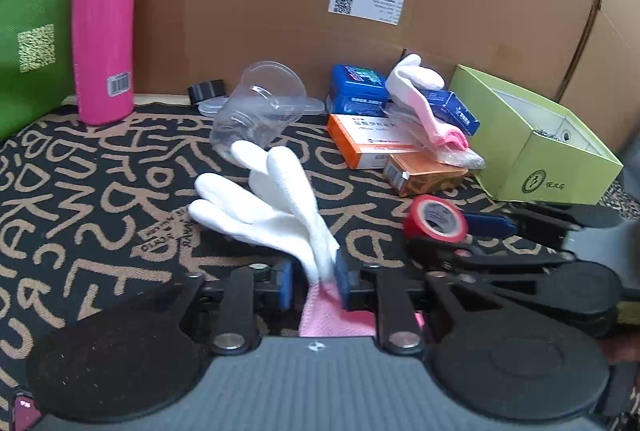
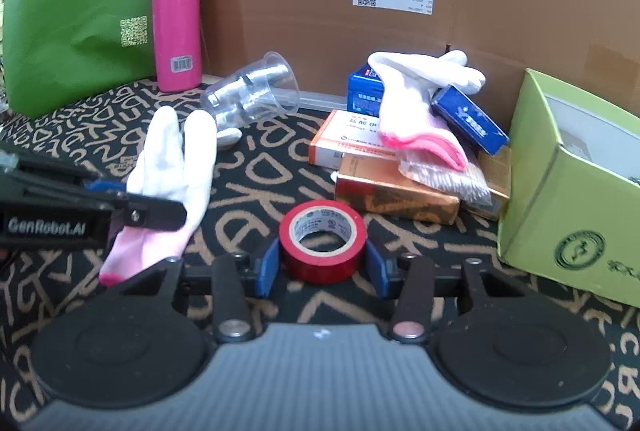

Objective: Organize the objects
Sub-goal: 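Grasp the red tape roll with the right tool while the left lifts the glove, then carry the glove and tape into the shoebox and open both tools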

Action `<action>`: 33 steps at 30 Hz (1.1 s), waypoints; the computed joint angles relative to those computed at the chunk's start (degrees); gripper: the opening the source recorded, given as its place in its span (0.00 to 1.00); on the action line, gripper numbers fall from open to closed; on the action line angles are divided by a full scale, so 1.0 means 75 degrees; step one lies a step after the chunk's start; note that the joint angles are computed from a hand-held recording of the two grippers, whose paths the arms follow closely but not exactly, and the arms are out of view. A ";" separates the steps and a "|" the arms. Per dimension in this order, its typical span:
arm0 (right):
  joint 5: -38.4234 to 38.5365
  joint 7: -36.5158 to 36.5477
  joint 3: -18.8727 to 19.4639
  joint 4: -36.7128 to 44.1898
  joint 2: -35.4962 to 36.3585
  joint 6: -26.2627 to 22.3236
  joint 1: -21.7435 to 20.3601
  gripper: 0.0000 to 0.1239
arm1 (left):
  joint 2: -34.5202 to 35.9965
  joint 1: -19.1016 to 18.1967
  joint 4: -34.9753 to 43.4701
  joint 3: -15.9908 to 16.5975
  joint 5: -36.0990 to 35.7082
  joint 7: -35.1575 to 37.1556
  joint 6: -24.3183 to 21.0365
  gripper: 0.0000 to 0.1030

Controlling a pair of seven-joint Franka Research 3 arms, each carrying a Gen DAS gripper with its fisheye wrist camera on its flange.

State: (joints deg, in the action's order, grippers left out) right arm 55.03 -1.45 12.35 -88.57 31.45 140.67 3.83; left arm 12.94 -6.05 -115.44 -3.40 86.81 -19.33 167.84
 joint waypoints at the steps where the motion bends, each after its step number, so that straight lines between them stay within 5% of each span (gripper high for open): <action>1: 0.0047 -0.0042 0.0006 -0.0081 -0.0068 -0.0044 -0.0063 0.37 | -0.0008 -0.0027 0.0000 0.0000 0.0072 -0.0062 -0.0062 0.30; 6: 0.0421 -0.0338 -0.0071 -0.0547 -0.0464 -0.0324 -0.0340 0.37 | 0.0261 0.0017 0.0324 0.0005 0.0091 -0.0149 0.0194 0.52; 10: 0.0737 -0.0504 -0.0205 -0.0802 -0.0687 -0.0461 -0.0438 0.37 | 0.0603 -0.0118 0.0692 0.0080 -0.0458 0.0505 0.0005 0.51; 11: 0.0795 -0.0535 -0.0241 -0.0828 -0.0724 -0.0540 -0.0466 0.37 | 0.0666 -0.0193 0.0767 0.0124 -0.0466 0.0613 -0.0108 0.47; 13: 0.0963 -0.0672 -0.0293 -0.0911 -0.0815 -0.0648 -0.0528 0.37 | 0.0644 -0.0314 0.0745 0.0153 -0.0654 0.1062 -0.0455 0.21; 15: 0.1123 -0.0765 -0.0346 -0.0966 -0.0888 -0.0772 -0.0572 0.37 | 0.0582 -0.0282 0.0646 0.0189 -0.0738 0.1103 -0.0216 0.08; 18: 0.1397 -0.0886 -0.0419 -0.1034 -0.0979 -0.1015 -0.0663 0.37 | 0.0406 -0.0268 0.0430 0.0221 -0.0897 0.0915 0.0156 0.06; 25: 0.1793 -0.0986 -0.0622 -0.1039 -0.1050 -0.1407 -0.0785 0.37 | 0.0200 -0.0677 0.0651 -0.0030 0.0307 -0.0252 -0.0184 0.06; 33: 0.2467 -0.1178 -0.0719 -0.0648 -0.0970 -0.1265 -0.1055 0.37 | 0.0936 -0.0873 0.2084 -0.0247 0.0611 0.0203 0.0220 0.06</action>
